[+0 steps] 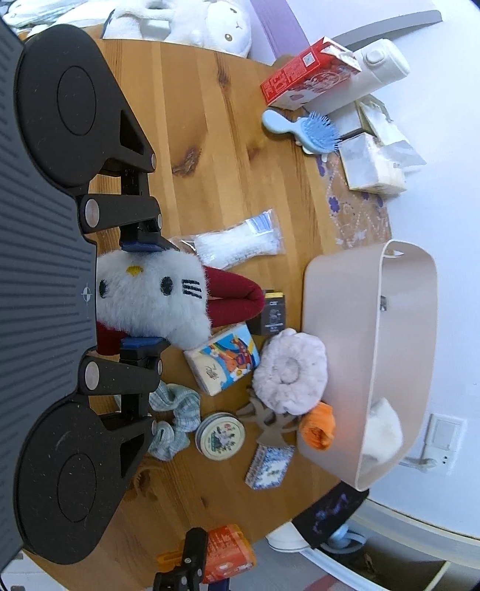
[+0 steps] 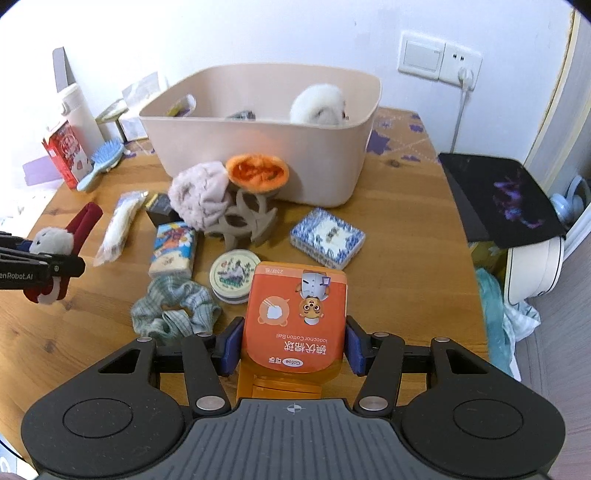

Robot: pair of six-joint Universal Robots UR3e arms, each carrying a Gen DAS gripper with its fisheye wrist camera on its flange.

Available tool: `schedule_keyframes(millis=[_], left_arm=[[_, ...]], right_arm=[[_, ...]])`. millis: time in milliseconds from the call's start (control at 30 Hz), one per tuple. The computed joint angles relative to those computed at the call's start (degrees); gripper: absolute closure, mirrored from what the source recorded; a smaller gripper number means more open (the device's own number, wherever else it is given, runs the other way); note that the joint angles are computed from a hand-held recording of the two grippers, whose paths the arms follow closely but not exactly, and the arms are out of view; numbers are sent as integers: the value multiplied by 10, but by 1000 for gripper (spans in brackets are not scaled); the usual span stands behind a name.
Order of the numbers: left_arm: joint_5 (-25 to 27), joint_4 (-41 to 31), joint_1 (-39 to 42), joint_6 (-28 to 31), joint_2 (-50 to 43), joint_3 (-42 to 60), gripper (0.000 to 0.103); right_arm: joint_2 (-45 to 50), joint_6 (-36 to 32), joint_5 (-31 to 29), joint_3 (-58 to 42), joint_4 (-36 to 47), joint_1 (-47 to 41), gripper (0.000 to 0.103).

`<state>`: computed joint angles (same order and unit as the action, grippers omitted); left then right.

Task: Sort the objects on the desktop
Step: 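Grasp the Hello Kitty plush with the left tool while the right grasps the orange bottle, then carry the Hello Kitty plush and orange bottle into the bin and release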

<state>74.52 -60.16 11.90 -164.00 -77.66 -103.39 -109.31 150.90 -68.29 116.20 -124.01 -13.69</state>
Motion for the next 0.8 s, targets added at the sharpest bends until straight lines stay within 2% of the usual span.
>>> schedule_keyframes(millis=[367,800], left_arm=[[-29,-10,32,23,24,23,62],[-33,34,21,8,-58,152,62]], right_arm=[[-24,13,25,-63,35,-3,51],[40,22,39,-180,17,6,51]])
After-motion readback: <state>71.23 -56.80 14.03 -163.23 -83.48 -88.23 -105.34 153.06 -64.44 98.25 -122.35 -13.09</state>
